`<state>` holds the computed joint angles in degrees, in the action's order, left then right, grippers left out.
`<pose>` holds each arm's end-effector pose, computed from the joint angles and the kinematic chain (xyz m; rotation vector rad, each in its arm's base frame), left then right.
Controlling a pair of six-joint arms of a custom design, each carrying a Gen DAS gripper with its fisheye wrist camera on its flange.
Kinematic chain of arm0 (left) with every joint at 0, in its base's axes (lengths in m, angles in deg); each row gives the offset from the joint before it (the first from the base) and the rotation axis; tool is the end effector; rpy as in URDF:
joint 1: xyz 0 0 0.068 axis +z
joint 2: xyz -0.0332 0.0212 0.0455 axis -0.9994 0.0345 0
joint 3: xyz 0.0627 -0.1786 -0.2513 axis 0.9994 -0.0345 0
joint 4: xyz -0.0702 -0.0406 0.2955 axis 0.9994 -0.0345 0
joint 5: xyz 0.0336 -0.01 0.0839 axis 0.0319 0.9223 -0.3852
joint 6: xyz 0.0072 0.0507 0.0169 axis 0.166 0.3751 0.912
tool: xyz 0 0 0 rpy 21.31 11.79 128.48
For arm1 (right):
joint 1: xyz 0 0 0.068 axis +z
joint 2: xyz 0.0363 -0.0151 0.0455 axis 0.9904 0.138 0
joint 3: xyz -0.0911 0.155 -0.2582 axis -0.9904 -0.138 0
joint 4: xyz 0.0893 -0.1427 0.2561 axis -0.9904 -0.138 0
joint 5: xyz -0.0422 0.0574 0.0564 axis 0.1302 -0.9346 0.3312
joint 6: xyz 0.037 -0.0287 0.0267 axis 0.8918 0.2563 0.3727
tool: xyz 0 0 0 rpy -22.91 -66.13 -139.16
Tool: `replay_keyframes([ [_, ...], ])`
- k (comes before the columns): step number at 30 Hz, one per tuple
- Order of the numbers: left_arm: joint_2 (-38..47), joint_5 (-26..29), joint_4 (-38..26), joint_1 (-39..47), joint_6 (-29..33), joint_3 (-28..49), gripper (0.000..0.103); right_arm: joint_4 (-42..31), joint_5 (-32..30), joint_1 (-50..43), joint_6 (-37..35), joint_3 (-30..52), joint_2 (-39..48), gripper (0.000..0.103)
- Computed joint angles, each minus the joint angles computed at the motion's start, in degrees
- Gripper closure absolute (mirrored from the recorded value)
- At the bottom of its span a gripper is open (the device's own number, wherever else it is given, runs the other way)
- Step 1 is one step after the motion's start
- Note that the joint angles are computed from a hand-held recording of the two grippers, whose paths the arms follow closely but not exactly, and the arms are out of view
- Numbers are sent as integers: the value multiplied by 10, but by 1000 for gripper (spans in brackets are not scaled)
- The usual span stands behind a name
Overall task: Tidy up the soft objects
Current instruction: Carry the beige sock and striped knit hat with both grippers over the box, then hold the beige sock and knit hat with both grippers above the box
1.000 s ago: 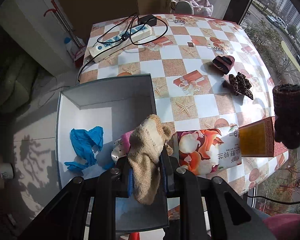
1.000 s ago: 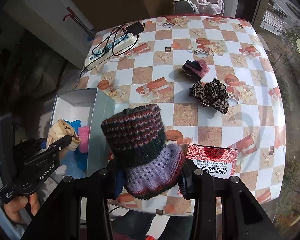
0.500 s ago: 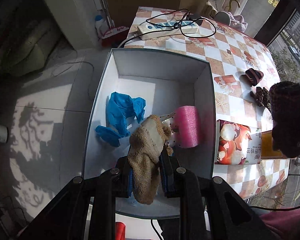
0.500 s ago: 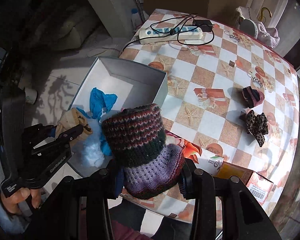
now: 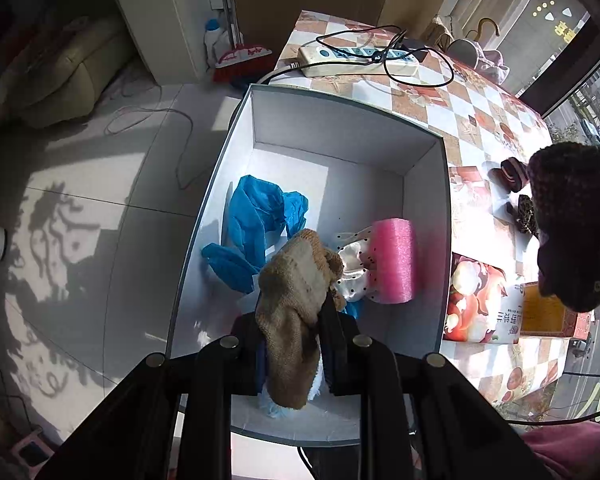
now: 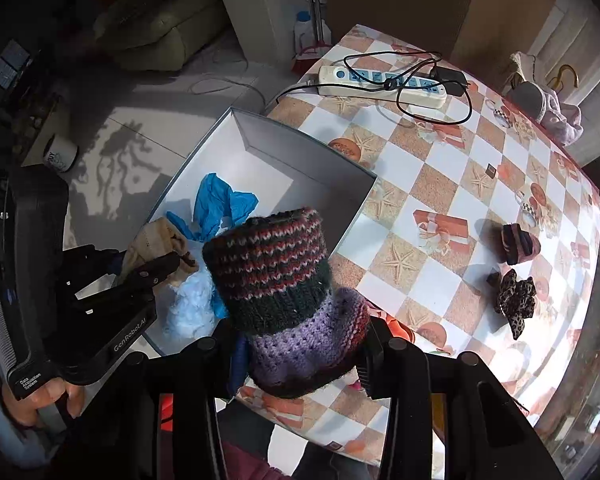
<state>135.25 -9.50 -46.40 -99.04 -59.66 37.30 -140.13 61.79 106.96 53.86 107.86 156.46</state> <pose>0.2863 -0.0554 0.3110 -0.2220 2.9103 -0.0708 0.3461 0.1639 0.3631 -0.7886 2.8621 0.1728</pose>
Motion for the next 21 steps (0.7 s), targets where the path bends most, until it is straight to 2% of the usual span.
replay_keyframes([
  [21,4,4,2,1,6,-4,80,1,-12,21,8,23,32,59],
])
